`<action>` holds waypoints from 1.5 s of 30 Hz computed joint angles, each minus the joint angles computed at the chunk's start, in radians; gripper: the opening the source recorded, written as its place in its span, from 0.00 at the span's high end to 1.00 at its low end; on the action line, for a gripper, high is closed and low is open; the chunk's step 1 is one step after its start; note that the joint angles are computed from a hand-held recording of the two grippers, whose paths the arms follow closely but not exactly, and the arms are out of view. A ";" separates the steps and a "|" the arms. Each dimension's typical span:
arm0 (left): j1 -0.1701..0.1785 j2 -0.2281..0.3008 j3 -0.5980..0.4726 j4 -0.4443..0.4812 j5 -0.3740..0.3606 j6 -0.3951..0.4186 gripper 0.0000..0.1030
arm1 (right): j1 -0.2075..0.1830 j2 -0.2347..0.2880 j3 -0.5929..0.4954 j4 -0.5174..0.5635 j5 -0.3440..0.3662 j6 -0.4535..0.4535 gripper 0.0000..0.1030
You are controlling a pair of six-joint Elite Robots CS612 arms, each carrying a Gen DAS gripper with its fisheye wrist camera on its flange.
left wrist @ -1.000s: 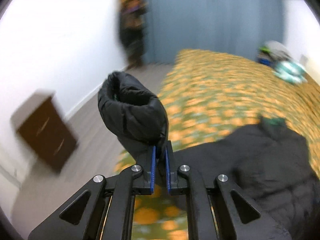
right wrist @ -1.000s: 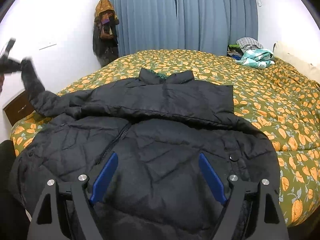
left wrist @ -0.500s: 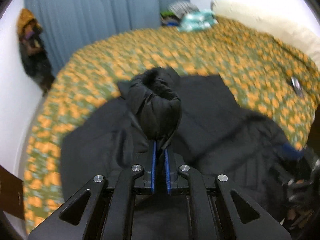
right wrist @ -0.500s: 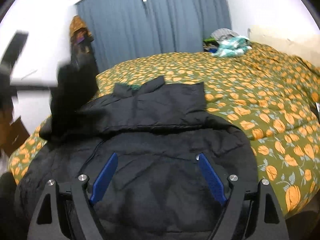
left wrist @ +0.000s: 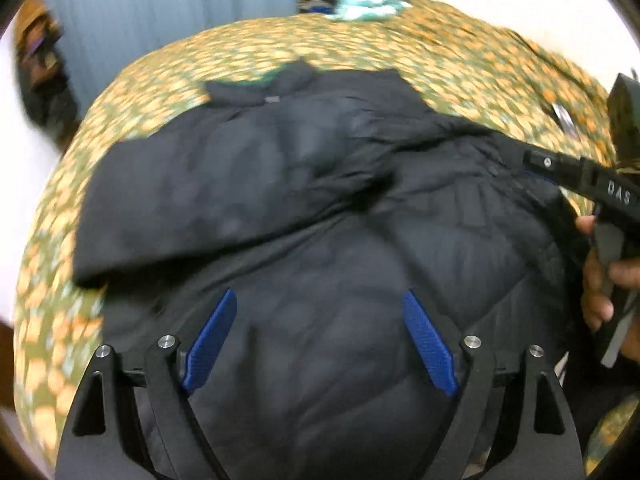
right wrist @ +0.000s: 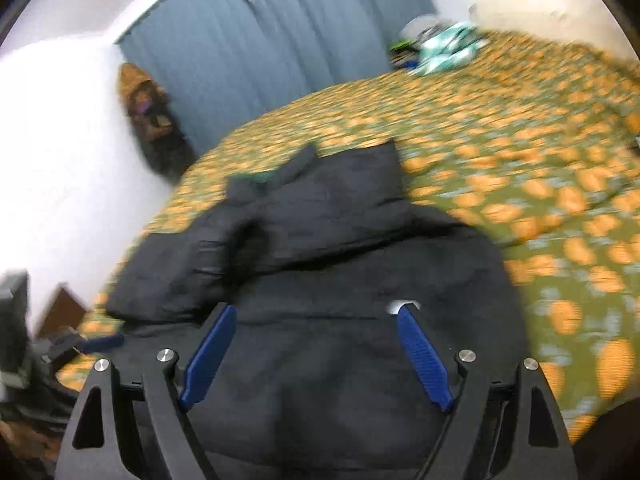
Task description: Fold large clothes
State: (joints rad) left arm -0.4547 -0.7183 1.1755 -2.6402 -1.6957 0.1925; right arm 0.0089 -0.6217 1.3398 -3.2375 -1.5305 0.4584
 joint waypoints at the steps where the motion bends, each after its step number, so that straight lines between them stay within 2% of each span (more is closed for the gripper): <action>1: 0.006 -0.004 0.010 -0.012 0.006 -0.025 0.16 | -0.001 0.014 -0.036 0.016 0.064 -0.008 0.16; 2: 0.015 -0.011 0.020 -0.024 0.012 -0.063 0.16 | -0.002 0.025 -0.064 0.034 0.098 -0.018 0.15; 4: 0.029 -0.018 0.030 -0.041 0.015 -0.125 0.16 | 0.003 0.069 -0.175 0.143 0.163 -0.033 0.15; 7: 0.046 -0.025 0.044 -0.075 0.015 -0.195 0.16 | 0.016 0.142 -0.345 0.337 0.166 -0.040 0.15; 8: 0.051 -0.028 0.052 -0.092 0.025 -0.211 0.16 | 0.020 0.159 -0.383 0.385 0.164 -0.045 0.18; 9: 0.055 -0.032 0.061 -0.104 0.033 -0.220 0.16 | 0.025 0.178 -0.426 0.439 0.159 -0.055 0.27; 10: 0.056 -0.032 0.063 -0.108 0.042 -0.224 0.16 | 0.034 0.185 -0.451 0.477 0.120 -0.068 0.71; 11: 0.058 -0.033 0.066 -0.113 0.057 -0.228 0.16 | 0.040 0.182 -0.454 0.482 0.087 -0.075 0.78; 13: 0.062 -0.029 0.065 -0.118 0.067 -0.234 0.16 | 0.040 0.171 -0.450 0.414 0.062 -0.091 0.83; 16: 0.068 -0.013 0.039 -0.094 0.073 -0.242 0.16 | 0.028 0.160 -0.466 0.347 -0.009 -0.120 0.85; 19: 0.070 0.000 0.014 -0.089 0.067 -0.256 0.16 | -0.005 0.161 -0.487 0.317 -0.061 -0.078 0.86; 21: 0.068 0.010 -0.005 -0.092 0.060 -0.251 0.16 | -0.024 0.152 -0.463 0.301 -0.095 -0.066 0.88; 25: 0.059 0.044 -0.061 -0.051 0.061 -0.224 0.16 | -0.046 0.155 -0.424 0.389 -0.155 -0.049 0.96; 29: 0.053 0.103 -0.177 0.043 0.058 -0.219 0.16 | -0.062 0.160 -0.396 0.474 -0.097 -0.016 0.93; 30: 0.053 0.119 -0.209 0.051 0.058 -0.227 0.16 | -0.063 0.154 -0.379 0.456 -0.088 0.003 0.93; 32: 0.057 0.145 -0.264 0.053 0.051 -0.251 0.16 | -0.062 0.133 -0.335 0.391 -0.085 0.022 0.77; 35: 0.064 0.200 -0.369 0.070 0.044 -0.287 0.15 | -0.049 0.114 -0.306 0.252 -0.094 -0.023 0.70; 36: 0.066 0.229 -0.422 0.088 0.044 -0.292 0.15 | -0.048 0.116 -0.315 0.218 -0.055 -0.056 0.70; 38: 0.066 0.276 -0.496 0.107 0.058 -0.282 0.15 | -0.046 0.130 -0.353 0.218 0.023 -0.113 0.70; 40: 0.061 0.321 -0.564 0.140 0.092 -0.255 0.15 | -0.040 0.167 -0.434 0.283 0.080 -0.170 0.69; 42: 0.052 0.364 -0.618 0.195 0.153 -0.213 0.15 | -0.036 0.207 -0.504 0.367 0.090 -0.188 0.69; 43: 0.051 0.374 -0.628 0.209 0.163 -0.200 0.13 | -0.036 0.234 -0.553 0.460 0.093 -0.188 0.70; 45: 0.057 0.390 -0.638 0.230 0.135 -0.208 0.13 | -0.041 0.273 -0.611 0.585 0.131 -0.174 0.70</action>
